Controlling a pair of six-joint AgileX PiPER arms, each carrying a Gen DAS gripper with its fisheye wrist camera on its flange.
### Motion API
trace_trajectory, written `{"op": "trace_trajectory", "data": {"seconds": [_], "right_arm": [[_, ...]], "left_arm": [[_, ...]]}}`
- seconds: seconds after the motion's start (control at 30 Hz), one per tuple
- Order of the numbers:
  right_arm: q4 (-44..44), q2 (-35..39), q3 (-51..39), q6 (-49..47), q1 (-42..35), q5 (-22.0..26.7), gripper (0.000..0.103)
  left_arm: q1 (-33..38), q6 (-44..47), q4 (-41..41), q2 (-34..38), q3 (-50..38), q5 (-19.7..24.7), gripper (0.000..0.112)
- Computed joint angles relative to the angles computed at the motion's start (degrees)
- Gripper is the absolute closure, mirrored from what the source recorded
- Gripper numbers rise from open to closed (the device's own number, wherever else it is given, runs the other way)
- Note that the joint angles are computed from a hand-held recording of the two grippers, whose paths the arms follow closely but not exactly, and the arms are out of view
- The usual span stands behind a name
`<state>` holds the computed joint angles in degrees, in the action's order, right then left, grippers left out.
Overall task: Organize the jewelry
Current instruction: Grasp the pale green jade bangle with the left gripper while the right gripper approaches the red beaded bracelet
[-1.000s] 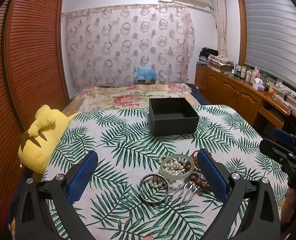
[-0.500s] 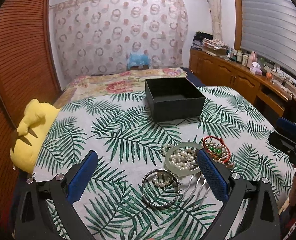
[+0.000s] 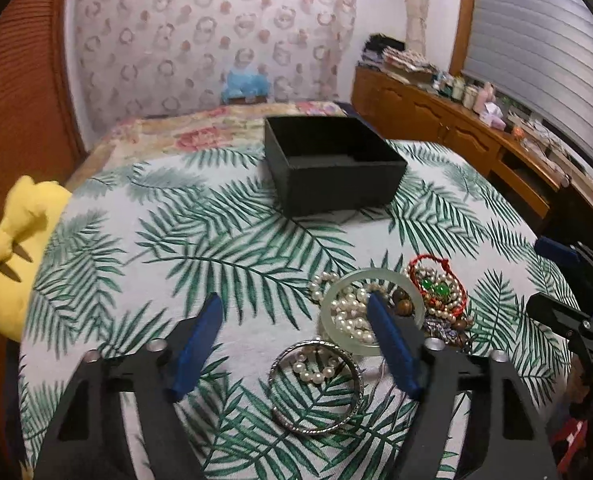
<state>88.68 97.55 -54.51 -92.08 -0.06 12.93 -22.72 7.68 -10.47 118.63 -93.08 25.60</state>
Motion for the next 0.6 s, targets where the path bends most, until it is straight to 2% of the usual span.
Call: {"op": "trace_trajectory", "data": {"seconds": [0.2,0.47,0.6], "right_arm": [[-10.1,1.93,-1.94,9.12,-0.53,1.85,0.019],[-16.66,3.08,-3.53,14.1,-0.45,2.32,0.028],[-16.65,3.13,-3.76,14.25,-0.68,2.77,0.029]], "left_arm": [[0.79,8.34,-8.55,4.37,-6.37,6.13,0.069],[1.27,7.84,-10.19,10.63,-15.61,13.78,0.092],[1.61,7.89,-10.99,11.59,-16.93,14.42,0.093]]}}
